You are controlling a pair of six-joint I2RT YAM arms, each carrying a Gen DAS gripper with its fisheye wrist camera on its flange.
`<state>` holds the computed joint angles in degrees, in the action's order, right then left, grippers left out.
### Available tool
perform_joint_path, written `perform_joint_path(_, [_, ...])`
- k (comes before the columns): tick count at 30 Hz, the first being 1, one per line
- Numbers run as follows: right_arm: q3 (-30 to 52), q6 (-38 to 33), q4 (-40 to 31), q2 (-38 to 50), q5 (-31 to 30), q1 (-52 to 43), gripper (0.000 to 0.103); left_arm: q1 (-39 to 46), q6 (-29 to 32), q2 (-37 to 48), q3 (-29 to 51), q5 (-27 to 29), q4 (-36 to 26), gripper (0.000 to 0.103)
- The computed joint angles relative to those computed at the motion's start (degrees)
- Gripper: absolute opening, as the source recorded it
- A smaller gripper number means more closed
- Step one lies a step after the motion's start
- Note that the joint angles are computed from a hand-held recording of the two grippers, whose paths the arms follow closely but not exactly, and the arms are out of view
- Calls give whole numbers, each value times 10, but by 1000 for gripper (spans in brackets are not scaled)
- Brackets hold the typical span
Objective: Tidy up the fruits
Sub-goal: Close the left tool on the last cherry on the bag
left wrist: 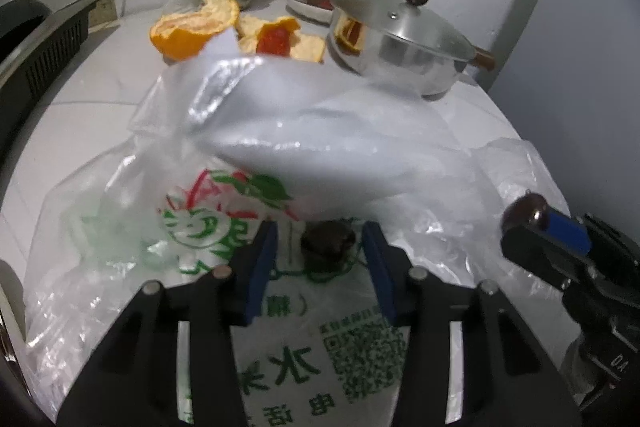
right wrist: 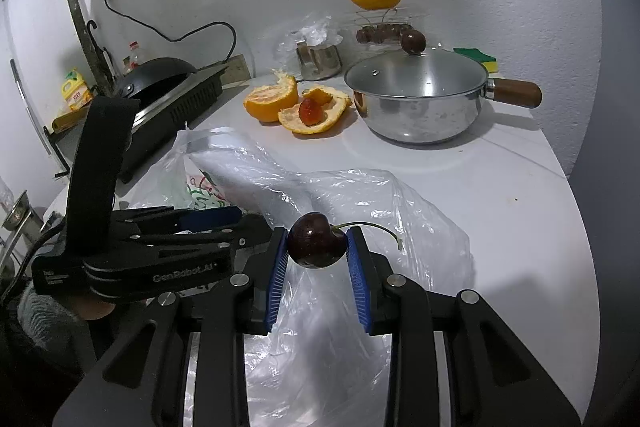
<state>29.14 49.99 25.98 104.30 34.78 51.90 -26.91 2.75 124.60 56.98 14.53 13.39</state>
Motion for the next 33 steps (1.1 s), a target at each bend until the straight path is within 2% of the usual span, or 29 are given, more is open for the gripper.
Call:
perform_joint_path(1, [0,1,-1,0,0,0,32,-1,0,1,0,0,2,45])
perform_joint_path(3, [0,1,0,1,0,0,32,3,1,2,0,19,1,36])
perform_joint_path(8, [-1,-1,1,1,0,-1,32,11,12,2,3,43,-6,29])
perform_joint_path(18, [15,10,-37,-11,22,18,32,22,36,-56,-64,67,11,28])
perform_joint_path(33, [83,59,-162,-22,76,88,32,55,85,-195,-187,94,25,28])
